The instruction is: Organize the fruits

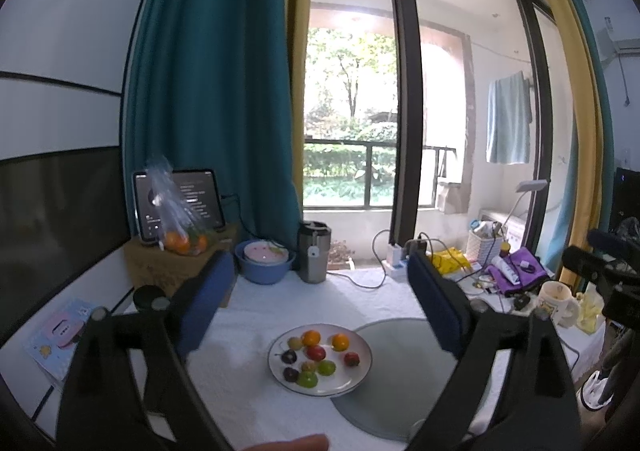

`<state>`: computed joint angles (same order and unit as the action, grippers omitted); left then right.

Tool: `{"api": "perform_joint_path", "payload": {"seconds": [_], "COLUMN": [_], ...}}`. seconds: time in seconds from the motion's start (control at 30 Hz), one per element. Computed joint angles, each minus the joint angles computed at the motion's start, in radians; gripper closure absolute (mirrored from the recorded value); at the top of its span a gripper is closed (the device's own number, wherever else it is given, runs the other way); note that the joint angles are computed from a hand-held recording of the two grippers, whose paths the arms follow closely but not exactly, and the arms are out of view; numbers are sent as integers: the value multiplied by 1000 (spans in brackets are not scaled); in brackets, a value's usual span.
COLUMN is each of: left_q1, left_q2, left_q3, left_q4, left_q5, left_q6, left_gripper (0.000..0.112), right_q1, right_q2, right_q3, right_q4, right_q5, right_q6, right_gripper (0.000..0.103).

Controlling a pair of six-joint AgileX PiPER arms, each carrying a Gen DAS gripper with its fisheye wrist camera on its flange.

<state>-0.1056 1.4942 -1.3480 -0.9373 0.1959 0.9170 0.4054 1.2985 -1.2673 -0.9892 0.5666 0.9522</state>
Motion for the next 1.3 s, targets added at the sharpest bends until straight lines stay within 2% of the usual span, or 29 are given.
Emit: {"api": "perform_joint_path", "payload": {"seconds": [0.43, 1.3], "left_q1": [14, 15], "left_q2": [6, 7], "left_q3": [-7, -9], "left_q4": [-71, -69], "left_q5": [15, 18], "left_q6": [63, 61], "left_gripper": [22, 22], "right_q1": [3, 3], "right_q2": [2, 5], "right_q3": [-1, -4], "right_q4": [-7, -4], "right_q5": [3, 6], "right_q6": [8, 6], "right_gripper": [26, 26]}}
